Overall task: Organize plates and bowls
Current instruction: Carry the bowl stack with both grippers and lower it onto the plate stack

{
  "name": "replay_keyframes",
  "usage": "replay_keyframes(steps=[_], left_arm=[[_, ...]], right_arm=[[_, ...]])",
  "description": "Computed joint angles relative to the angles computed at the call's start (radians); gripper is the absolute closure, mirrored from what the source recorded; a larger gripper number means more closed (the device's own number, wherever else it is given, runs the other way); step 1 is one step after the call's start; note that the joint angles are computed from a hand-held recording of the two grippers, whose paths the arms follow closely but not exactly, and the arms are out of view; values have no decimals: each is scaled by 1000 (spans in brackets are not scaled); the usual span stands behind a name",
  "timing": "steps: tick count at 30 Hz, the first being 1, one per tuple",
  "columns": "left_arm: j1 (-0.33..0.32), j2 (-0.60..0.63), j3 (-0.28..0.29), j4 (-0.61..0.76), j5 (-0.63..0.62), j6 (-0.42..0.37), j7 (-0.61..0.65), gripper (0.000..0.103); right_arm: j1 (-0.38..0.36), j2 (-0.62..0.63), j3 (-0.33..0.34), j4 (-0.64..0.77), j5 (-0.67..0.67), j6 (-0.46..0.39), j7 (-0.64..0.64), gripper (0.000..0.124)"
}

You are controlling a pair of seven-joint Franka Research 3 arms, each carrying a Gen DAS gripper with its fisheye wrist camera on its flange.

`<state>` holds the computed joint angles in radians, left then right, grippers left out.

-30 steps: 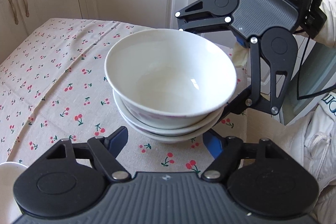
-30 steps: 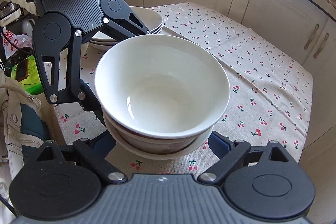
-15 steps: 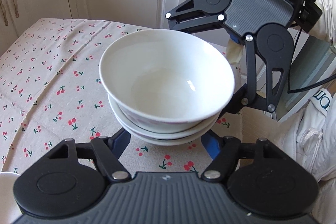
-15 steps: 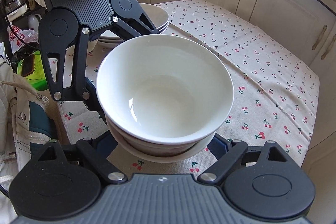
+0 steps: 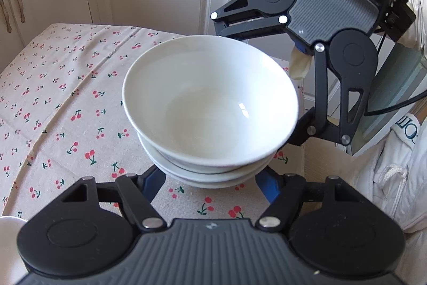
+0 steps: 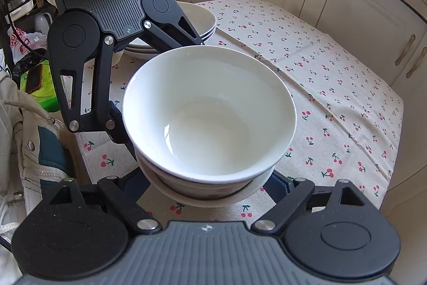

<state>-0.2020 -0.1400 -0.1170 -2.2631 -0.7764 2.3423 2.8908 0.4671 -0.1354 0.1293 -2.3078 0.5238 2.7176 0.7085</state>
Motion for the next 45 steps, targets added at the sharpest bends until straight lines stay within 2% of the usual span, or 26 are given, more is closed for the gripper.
replay_keyframes(steps=[7,17,24,33,40,45], left_arm=[[-9,-74,16,-51,-13,11,-5,30],[-16,-213,81,-140,41,41,-73,30],[-6,-286,141,-182,112,70,-124,30],[27,-293,201,-186,184,97,-162,30],[63,-263,222,-170,209,101,-170,30],[86,-227,223,-149,212,102,-162,30]], right_arm=[[7,-22,4,4,-12,-12,10,31],[40,22,24,95,-24,-24,-26,31],[54,136,50,241,-22,-36,-80,31],[64,328,85,472,-85,-80,-75,31],[82,482,94,660,-153,-132,-37,31],[87,548,96,743,-170,-171,-11,31]])
